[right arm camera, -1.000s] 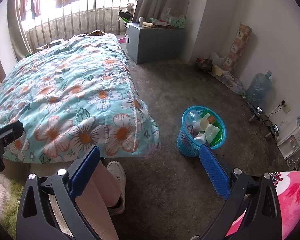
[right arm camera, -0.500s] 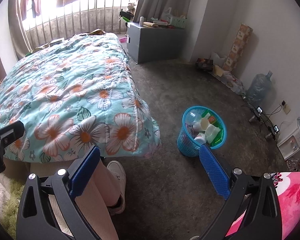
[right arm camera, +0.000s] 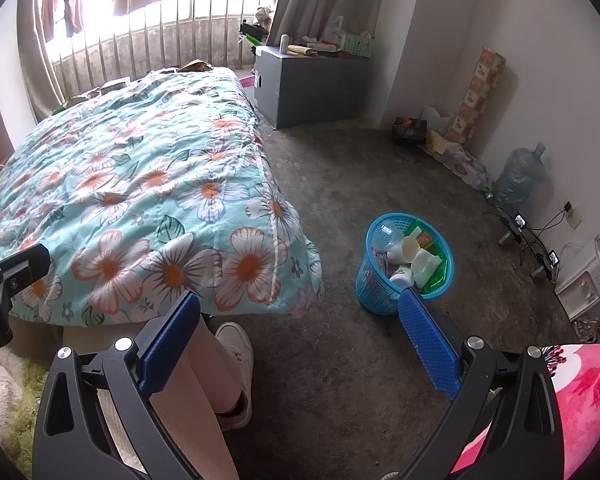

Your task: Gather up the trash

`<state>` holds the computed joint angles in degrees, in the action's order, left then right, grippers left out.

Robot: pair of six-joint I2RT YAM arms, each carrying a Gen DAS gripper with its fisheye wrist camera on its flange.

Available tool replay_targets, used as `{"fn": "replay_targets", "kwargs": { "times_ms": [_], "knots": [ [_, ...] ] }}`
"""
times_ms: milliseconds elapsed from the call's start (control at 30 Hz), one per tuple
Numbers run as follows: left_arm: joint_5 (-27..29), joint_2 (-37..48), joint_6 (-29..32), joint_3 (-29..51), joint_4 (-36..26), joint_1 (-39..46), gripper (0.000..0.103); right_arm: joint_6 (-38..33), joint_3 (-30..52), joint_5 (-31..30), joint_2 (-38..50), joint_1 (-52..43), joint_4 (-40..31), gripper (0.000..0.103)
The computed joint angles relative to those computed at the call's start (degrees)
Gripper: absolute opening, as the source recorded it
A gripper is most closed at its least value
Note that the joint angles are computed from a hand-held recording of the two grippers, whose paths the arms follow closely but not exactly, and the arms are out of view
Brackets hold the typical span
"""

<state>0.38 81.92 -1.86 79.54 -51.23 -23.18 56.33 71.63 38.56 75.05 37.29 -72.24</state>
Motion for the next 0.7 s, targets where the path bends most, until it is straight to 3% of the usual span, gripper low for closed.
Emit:
{"fn": "replay_targets", "kwargs": {
  "times_ms": [700],
  "knots": [
    [-0.03, -0.18, 0.11, -0.18, 0.12, 0.04, 0.094, -0.57, 0.32, -0.47, 0.18, -0.06, 0.59, 0.097]
  ]
}}
